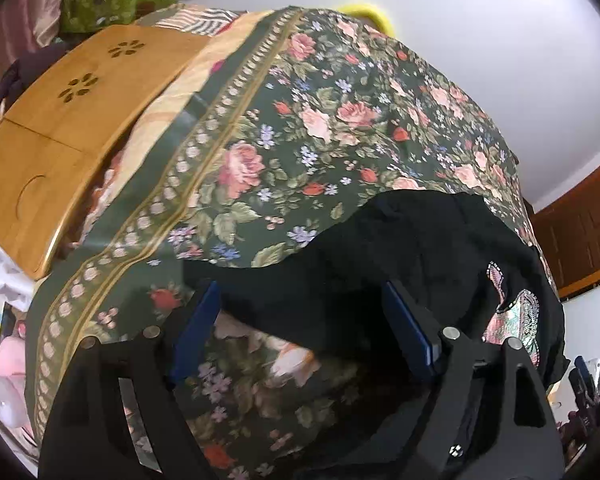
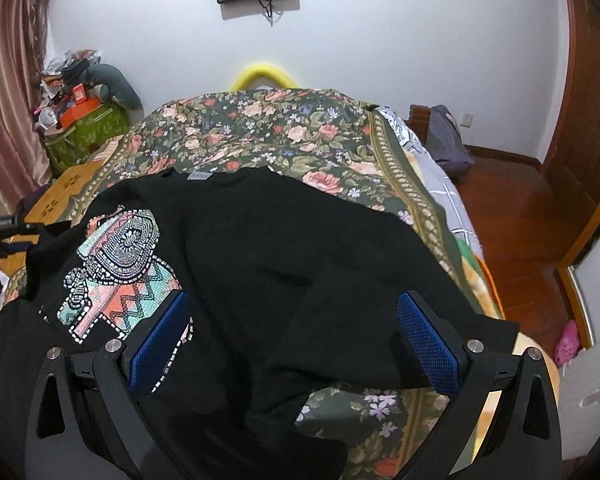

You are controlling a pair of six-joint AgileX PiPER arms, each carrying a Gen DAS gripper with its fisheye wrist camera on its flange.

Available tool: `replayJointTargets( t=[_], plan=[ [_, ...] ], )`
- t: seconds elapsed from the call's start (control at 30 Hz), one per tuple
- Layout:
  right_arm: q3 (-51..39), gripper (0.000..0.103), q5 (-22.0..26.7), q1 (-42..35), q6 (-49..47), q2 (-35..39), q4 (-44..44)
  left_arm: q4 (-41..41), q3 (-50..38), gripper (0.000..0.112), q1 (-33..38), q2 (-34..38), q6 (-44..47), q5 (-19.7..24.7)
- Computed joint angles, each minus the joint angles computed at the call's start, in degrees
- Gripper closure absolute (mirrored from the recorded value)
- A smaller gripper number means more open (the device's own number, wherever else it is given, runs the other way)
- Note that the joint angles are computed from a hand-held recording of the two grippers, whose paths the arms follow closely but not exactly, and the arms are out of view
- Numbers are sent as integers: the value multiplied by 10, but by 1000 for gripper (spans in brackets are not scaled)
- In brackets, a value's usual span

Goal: Fold small clothes
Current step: 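Lower the left gripper onto the shirt sleeve and close on it, then fold the held sleeve over the shirt body and open the left gripper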

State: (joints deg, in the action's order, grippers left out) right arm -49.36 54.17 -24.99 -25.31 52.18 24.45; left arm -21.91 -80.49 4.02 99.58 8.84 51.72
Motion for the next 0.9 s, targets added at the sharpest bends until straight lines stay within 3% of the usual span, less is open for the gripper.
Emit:
replayJointTargets(
  t=[0.27, 0.47, 0.57, 0.63, 0.7, 0.9],
  plan=[
    [5, 1, 6, -19, -28, 2, 24, -35, -76, 35, -2, 66, -28, 43],
    [7, 1, 14, -34, -46, -2, 40, -2, -107, 38, -37, 82, -46, 62],
    [9, 1, 18, -39, -52, -3, 49, 47, -138, 58, -55, 112, -81, 86],
    [11, 1, 19, -39, -54, -3, 51, 71, -162, 91, -62, 139, -100, 107],
    [14, 1, 23, -43, -62, -5, 57, 76, -174, 110, -61, 156, -109, 120],
    [20, 1, 29, -49, -79, -17, 54, 71, -109, 111, -61, 65, -87, 31]
  ],
)
